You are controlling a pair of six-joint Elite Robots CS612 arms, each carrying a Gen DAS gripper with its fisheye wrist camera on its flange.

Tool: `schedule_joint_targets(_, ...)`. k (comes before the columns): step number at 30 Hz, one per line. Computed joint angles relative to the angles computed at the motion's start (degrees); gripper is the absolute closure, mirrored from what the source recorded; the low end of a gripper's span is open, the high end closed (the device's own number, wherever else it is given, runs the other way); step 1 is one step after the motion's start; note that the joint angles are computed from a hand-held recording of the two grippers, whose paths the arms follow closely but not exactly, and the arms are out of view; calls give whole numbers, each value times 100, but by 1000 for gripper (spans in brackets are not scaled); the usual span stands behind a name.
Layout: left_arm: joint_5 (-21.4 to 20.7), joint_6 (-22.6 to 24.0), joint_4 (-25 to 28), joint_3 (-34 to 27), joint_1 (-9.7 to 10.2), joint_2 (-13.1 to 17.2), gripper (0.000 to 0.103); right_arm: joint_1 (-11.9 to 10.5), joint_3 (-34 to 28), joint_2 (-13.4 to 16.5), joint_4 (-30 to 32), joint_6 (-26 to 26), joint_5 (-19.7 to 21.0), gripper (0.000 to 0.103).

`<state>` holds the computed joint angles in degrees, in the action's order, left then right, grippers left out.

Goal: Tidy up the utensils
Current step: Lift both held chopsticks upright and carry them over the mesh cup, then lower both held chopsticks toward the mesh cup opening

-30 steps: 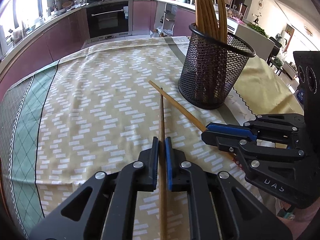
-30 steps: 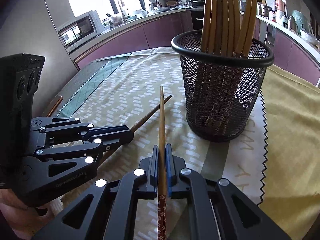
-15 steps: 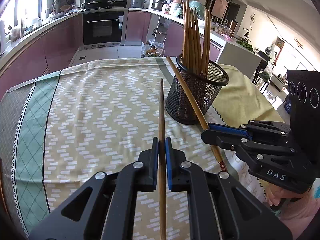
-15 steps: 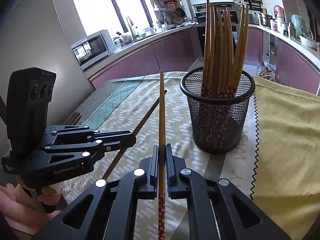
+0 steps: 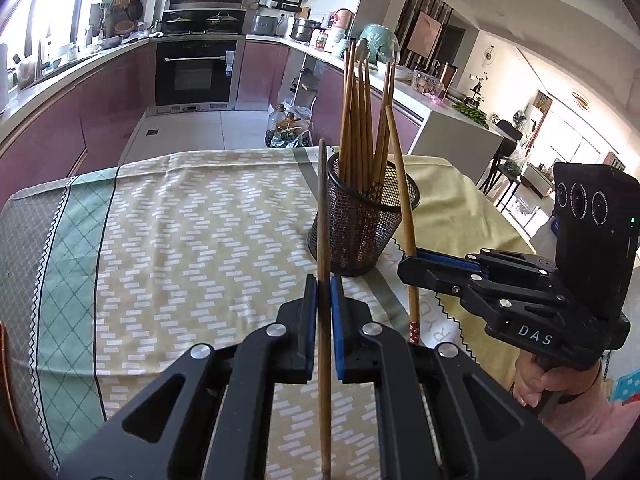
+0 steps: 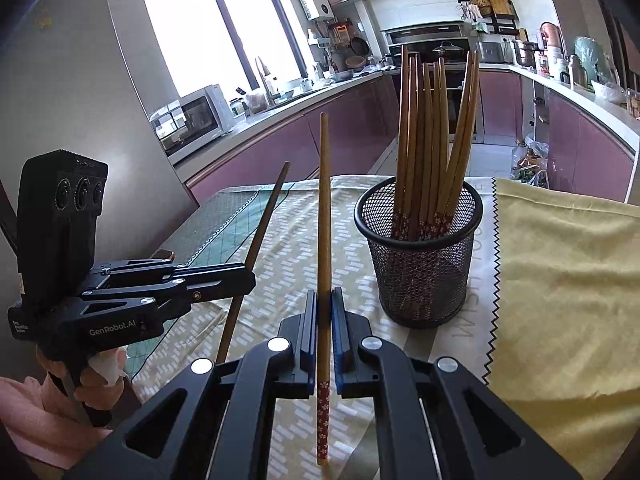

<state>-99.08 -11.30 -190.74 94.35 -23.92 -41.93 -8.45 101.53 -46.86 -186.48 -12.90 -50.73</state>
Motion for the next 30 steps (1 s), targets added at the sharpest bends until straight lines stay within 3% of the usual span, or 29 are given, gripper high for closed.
schedule_joint_targets(30,-111,-54,-520,170,-14,-168,96,-106,50,-15,-483,255,193,97)
